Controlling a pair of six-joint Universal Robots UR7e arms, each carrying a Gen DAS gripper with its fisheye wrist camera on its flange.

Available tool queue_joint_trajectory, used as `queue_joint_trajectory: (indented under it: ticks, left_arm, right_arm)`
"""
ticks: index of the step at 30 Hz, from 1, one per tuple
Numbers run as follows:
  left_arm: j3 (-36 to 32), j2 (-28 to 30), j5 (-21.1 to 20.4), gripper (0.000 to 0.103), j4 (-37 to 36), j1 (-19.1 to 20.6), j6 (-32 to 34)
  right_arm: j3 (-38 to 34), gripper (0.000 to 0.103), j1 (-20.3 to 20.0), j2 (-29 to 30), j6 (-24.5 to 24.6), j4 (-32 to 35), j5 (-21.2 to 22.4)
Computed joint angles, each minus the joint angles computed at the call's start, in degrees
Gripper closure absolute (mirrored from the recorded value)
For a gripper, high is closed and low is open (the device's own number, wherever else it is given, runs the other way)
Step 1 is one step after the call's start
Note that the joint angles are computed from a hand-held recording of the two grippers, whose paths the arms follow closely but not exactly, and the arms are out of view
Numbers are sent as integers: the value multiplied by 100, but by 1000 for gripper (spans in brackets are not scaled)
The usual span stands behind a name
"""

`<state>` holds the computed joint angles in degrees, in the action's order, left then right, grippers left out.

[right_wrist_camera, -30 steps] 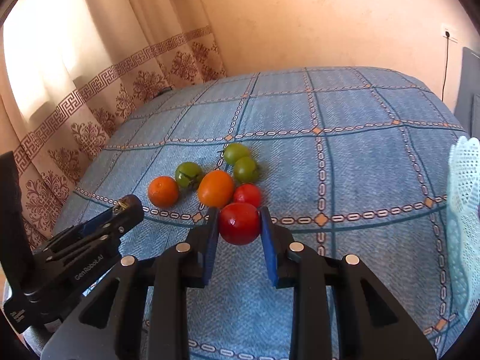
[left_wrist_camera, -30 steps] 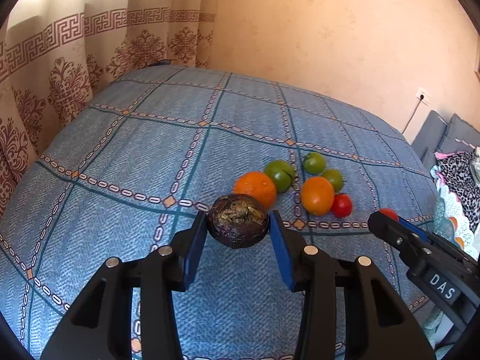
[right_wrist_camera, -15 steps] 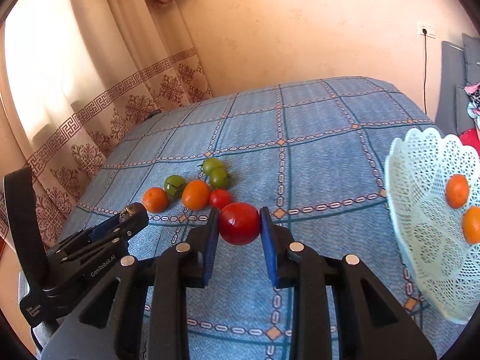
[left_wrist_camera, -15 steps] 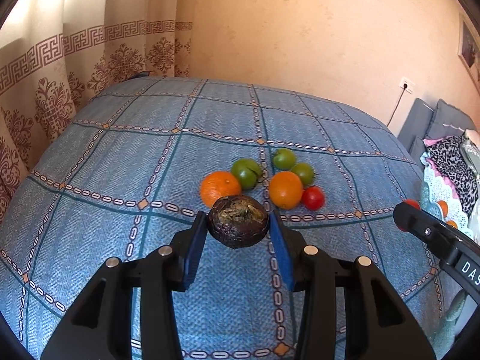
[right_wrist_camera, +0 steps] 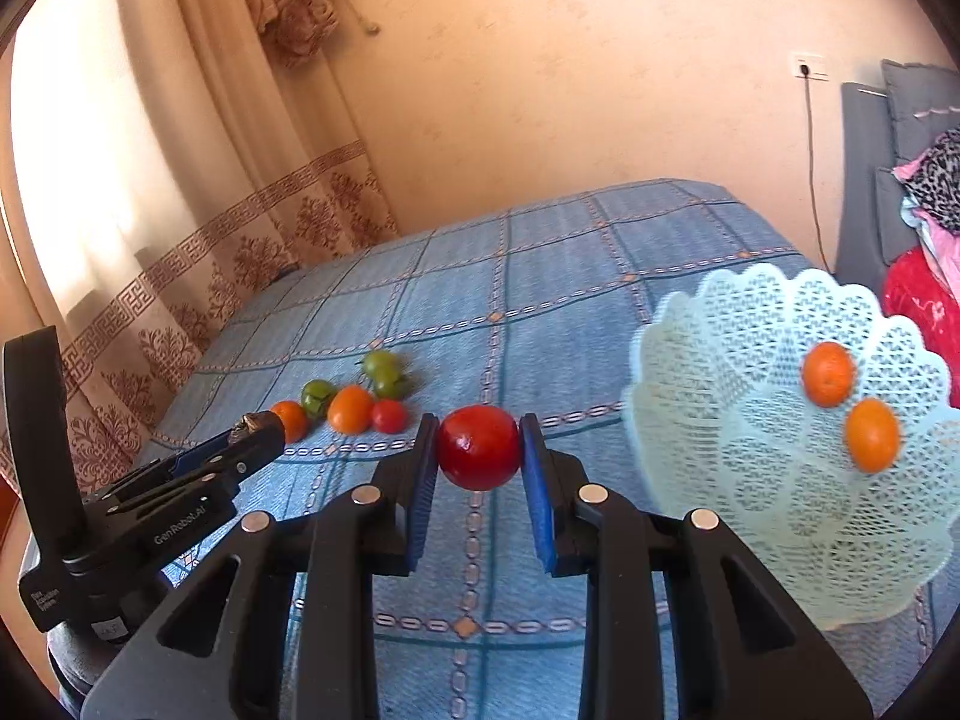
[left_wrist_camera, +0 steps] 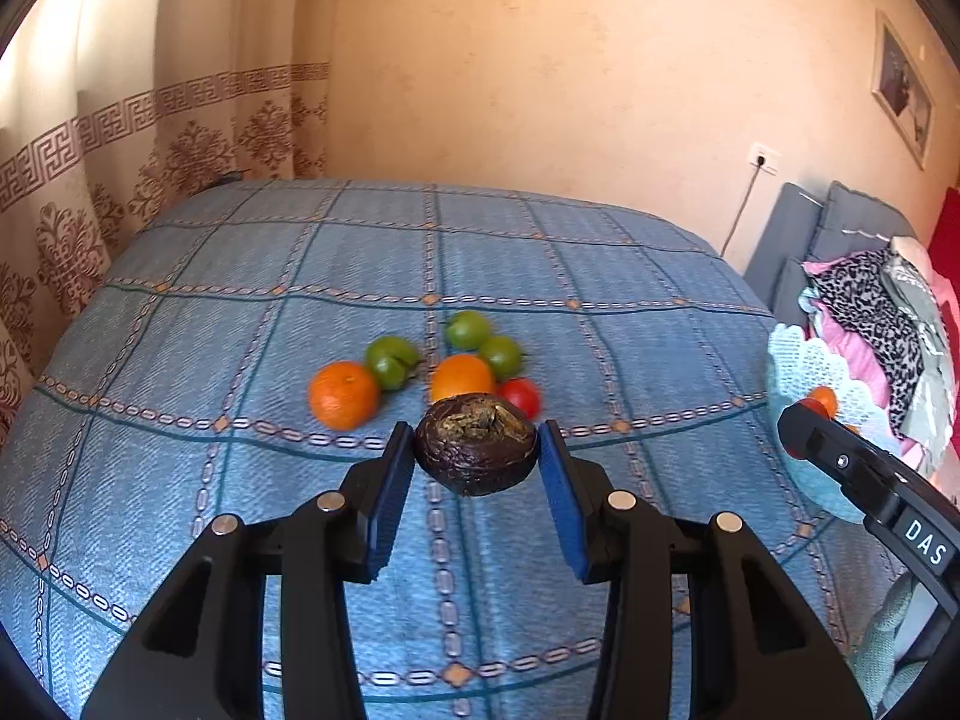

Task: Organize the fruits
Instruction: 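Carry the avocado and the red tomato over the basket with both tools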

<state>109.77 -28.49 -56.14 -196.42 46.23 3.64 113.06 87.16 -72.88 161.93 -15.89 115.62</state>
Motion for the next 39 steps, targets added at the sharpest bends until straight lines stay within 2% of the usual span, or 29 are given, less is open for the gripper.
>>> queue_joint_trajectory:
  ticks: [8,15,20,28,39]
  left_arm:
    - [-89,141,-203,60,90,-306,82]
    - [-301,327,-588,60,414,-515,112]
    - [-483,503,-859,60,509,-670,234]
    - [-776,775,-1158,60,712,-842,279]
    - [-1269,1173,-1451,60,1064,-941,396]
  right_arm:
    - [587,75,-324,-701,88,-356,-53]
    - [943,75,-674,-1232,154,-476,-20]
    - [1073,75,-820,-1482,-16,-480,121]
    - [1243,75,-1089,-1795,96,-523,35]
    - [1212,75,-1233,-1868,134,-488,81]
